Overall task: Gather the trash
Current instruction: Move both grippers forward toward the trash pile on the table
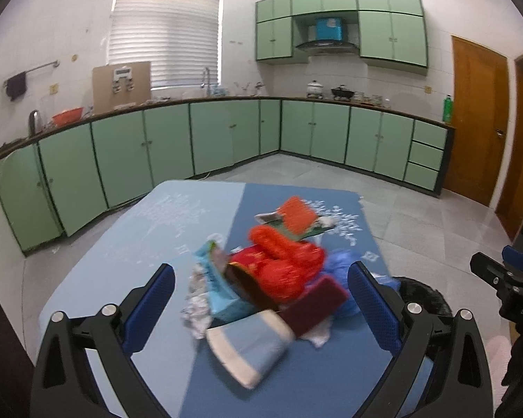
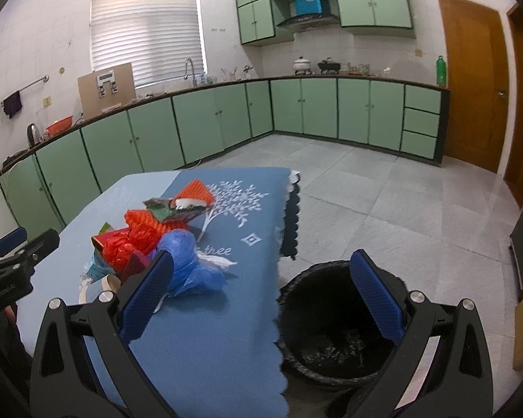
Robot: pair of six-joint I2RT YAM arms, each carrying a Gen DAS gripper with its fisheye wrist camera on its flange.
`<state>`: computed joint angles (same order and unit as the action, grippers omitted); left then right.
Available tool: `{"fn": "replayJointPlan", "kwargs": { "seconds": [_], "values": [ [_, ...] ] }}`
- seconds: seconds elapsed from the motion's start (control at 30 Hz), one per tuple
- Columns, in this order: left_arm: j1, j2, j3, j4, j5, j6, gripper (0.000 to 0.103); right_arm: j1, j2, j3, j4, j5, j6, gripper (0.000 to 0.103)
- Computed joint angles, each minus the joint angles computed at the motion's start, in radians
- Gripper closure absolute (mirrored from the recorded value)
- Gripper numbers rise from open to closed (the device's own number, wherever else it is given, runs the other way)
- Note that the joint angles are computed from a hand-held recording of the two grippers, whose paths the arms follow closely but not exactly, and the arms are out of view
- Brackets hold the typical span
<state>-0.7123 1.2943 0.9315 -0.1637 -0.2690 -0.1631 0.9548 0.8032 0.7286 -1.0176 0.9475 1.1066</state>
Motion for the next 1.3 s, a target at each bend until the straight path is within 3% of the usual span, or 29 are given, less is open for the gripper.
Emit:
{"fn": "replayJointPlan", "kwargs": {
  "seconds": [0.1,0.2,0.33,0.57,0.97,1.3],
  "values": [
    [0.059,0.014,-0.016,0.010,0.029,0.003,0.006,-0.098,0.019,-0.054,0.222,-0.080,-0.187,0.005],
    [0.098,0.035,-0.028,0.017,0.055,0.013,0.006,-0.162,0.059,-0.090,0.379,-0.149,-0.292,0.005],
    [0.112,0.072,-0.040,0.014,0.081,0.009,0.006,-0.201,0.122,-0.113,0.477,-0.193,-0.327,0.005],
    [0.103,0.173,-0.026,-0.008,0.137,-0.045,0.006,-0.231,0.167,-0.130,0.496,-0.210,-0.326,0.005],
    [0.043,0.292,0.013,0.012,0.023,-0.103,0.006,-0.292,0.177,-0.165,0.545,-0.262,-0.356,0.005],
    [0.038,0.350,0.062,-0.039,0.038,-0.182,0.006,-0.315,0.187,-0.186,0.579,-0.294,-0.373,0.005]
  ]
}}
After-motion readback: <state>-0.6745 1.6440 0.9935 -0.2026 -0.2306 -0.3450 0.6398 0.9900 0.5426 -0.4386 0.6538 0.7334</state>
